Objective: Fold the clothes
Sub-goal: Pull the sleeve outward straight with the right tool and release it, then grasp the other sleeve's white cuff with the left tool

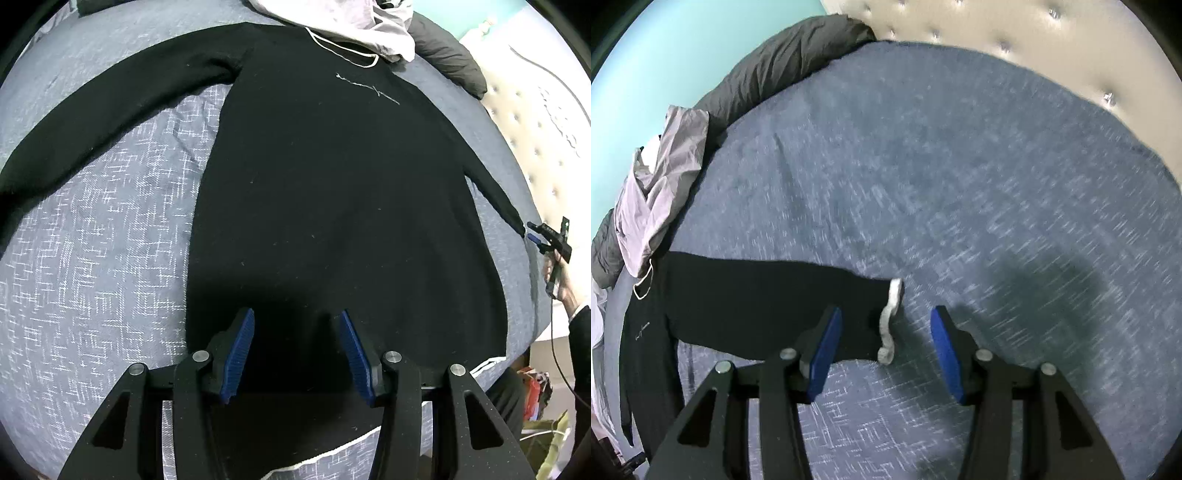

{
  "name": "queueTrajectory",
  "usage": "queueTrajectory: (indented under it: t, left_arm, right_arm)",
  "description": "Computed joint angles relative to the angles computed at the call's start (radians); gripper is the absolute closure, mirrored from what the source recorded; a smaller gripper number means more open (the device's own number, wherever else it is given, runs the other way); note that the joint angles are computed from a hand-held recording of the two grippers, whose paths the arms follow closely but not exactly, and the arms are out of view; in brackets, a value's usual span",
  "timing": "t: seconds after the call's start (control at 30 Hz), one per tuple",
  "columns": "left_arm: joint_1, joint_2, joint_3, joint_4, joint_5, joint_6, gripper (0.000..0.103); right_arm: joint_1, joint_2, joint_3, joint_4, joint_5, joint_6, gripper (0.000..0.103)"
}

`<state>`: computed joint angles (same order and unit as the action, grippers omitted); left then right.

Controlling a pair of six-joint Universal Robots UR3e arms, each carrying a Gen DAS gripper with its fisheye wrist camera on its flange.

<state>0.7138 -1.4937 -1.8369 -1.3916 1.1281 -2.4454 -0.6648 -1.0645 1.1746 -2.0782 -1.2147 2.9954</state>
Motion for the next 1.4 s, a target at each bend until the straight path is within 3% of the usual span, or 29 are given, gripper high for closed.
queueTrajectory:
  t: [0.1,0.17,0.27,0.37,0.5,0.6,0.77,0.83,1.13,1.3,1.4]
  left_arm:
    - [0.007,-0.009,0.001,0.011,0.006,-0.003,0.051]
    - [0.011,-0.019,0.001,0.022,0.010,-0.006,0.051]
    - [0.022,-0.036,0.006,0.036,0.010,-0.012,0.051]
    - [0.038,-0.052,0.019,0.044,0.001,-0.018,0.051]
    - [0.072,-0.064,0.041,0.040,-0.017,-0.017,0.051]
    - [0.107,-0.060,0.050,0.029,-0.035,-0.009,0.051]
    - [0.179,-0.098,0.125,0.019,-0.045,-0.007,0.050]
    - [0.217,-0.115,0.135,0.028,-0.051,-0.010,0.047]
    - [0.452,-0.212,0.270,-0.011,-0.105,0.016,0.039]
    - [0.525,-0.287,0.358,0.020,-0.107,0.013,0.034]
    - [0.563,-0.350,0.412,0.059,-0.104,-0.012,0.033]
  right_arm:
    - [0.002,0.004,0.063,-0.072,0.029,0.031,0.052]
    - [0.006,0.008,0.093,-0.106,0.038,0.041,0.075]
    - [0.032,0.015,0.105,-0.146,-0.031,0.040,0.096]
    - [0.044,0.008,0.105,-0.187,-0.072,0.043,0.100]
    - [0.082,0.020,0.043,-0.210,-0.169,0.023,0.100]
    - [0.092,0.056,-0.027,-0.152,-0.186,0.028,0.100]
    - [0.127,0.021,0.045,-0.220,-0.324,0.060,0.094]
    - [0.117,-0.015,0.095,-0.234,-0.324,0.084,0.093]
    - [0.111,-0.293,0.516,-0.451,-0.129,0.168,0.080]
    - [0.158,-0.410,0.666,-0.490,-0.051,0.241,0.077]
    - [0.196,-0.464,0.706,-0.485,-0.011,0.277,0.067]
